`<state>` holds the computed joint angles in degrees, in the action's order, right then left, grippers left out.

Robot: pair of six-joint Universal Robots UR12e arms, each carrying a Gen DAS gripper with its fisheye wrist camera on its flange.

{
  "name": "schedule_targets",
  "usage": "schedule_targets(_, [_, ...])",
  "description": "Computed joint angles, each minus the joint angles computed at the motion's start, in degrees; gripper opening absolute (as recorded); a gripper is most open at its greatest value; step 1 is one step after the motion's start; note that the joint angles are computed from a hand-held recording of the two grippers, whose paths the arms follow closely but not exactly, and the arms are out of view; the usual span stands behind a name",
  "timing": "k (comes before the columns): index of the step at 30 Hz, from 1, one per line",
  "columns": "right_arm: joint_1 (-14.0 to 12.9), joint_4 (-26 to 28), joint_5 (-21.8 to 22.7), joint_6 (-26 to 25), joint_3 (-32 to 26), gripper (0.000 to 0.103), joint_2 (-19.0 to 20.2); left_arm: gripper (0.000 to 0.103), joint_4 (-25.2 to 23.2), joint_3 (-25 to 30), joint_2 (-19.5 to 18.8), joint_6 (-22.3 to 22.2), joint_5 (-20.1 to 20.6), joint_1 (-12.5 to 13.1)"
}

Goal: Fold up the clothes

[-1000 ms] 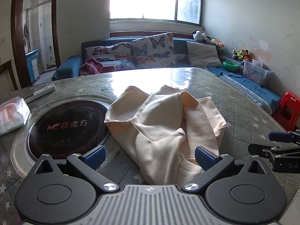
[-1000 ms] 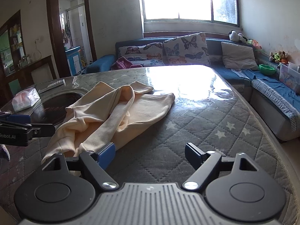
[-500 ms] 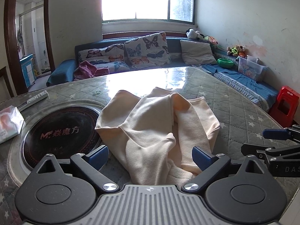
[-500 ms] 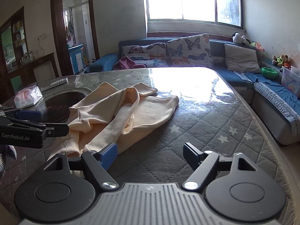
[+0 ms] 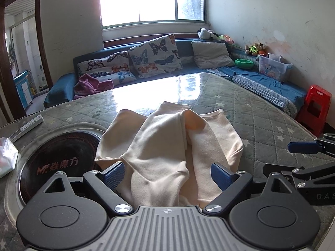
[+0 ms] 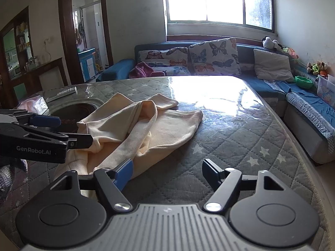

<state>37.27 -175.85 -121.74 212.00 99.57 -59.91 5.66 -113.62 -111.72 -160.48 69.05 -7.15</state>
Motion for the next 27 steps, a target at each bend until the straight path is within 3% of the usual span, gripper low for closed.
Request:
schedule_targets(18, [-0.72,1.14,2.16,-0.25,-0.96,0.074,0.82,0.091,-1.92,0.85,-0.30,-1.24,1.08,-0.41])
schedule_targets(27, [-0.63,1.58,3.44,-1.33,-1.27,0.074,0.92,0.092,-1.36,-0.46,0.58,-2.37,1.72,0.77])
